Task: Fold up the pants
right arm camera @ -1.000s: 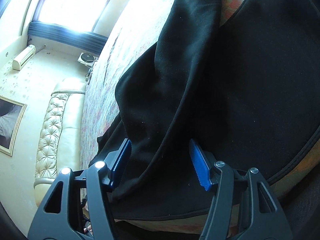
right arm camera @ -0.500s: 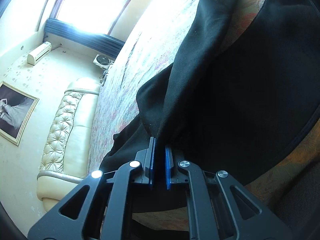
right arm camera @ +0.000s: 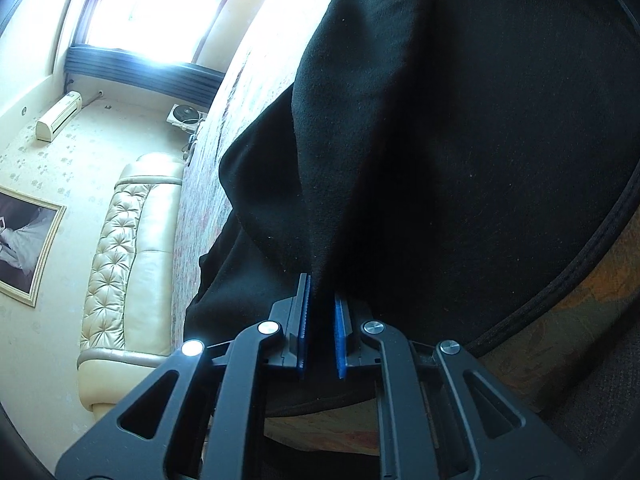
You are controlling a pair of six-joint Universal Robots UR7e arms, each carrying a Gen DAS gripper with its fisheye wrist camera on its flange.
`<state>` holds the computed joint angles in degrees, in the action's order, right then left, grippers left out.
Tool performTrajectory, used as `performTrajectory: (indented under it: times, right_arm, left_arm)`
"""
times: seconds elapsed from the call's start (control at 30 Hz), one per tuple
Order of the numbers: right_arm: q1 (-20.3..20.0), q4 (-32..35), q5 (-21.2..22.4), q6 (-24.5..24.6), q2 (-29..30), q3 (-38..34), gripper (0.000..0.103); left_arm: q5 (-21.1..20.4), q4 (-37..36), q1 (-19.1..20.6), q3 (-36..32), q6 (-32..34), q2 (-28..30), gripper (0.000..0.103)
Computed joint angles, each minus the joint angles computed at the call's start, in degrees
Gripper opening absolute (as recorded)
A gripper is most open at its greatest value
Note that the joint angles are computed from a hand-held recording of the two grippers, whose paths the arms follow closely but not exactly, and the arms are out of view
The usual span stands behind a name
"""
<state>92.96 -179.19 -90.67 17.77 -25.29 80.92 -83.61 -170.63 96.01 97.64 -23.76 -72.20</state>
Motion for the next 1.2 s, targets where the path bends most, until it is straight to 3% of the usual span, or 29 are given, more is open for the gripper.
performTrajectory:
  times: [0.07,0.33,0.47,0.63,0.73,0.8,0.83,0.9,1.0,1.03,1.1,1.2]
  right_arm:
    - [0.88,0.50,-1.23,-1.11,0.28,-0.86,0.007]
    - [1.95,-3.14,0.85,-2.28,-1.34,1.85,0.006]
    - [1.07,-1.74,-0.59,-1.32,-0.54,2.14,0.006]
    - [0.27,-1.83,-0.64,-1.10,-0.97,3.42,0.008]
    - [1.00,-6.03,-3.96,-1.73,-2.74,5.33,0.022]
    - [1.13,-11.72,-7.48,-0.97,-4.16,6.67,0.035]
    - [0.81,-14.88,-9.32,0.07,-5.22,7.32,0.036]
    - [-0.41,-22.37,-13.94,4.19,-7.35,9.00,0.049]
    - [-3.90,-29.09,-17.65,14.32,-11.96,12.29,0.053]
    - [-5.06,-27.62,-18.31,14.56,-13.53,12.15,0.055]
    - [-7.10,-19.55,-19.96,10.50,-16.31,9.74,0.056]
    - [-8.89,-7.68,-21.99,1.15,-17.07,3.82,0.056]
  left_arm:
    - [-0.47,-1.32,0.20,0.40,-1.14,-0.08,0.005]
    - [0.54,-1.98,0.52,4.26,-1.73,-3.93,0.005]
    - [0.34,1.10,1.96,3.65,-2.83,-3.40,0.005]
    - [0.91,3.14,2.23,3.76,-2.13,-3.61,0.012]
    - [3.81,2.42,1.29,5.68,-0.36,-5.46,0.016]
    - [9.89,1.54,-0.58,6.86,1.55,-6.83,0.035]
    - [12.31,-0.31,-1.38,7.97,2.93,-7.50,0.037]
    - [14.94,-2.96,-2.34,9.41,5.58,-8.49,0.037]
    - [16.27,-5.41,-3.49,10.19,7.84,-9.20,0.037]
    - [15.78,-5.68,-3.78,10.21,8.04,-9.16,0.038]
    - [14.09,-4.97,-4.34,9.69,8.29,-8.48,0.047]
    - [11.09,-3.06,-5.39,8.06,10.07,-6.70,0.047]
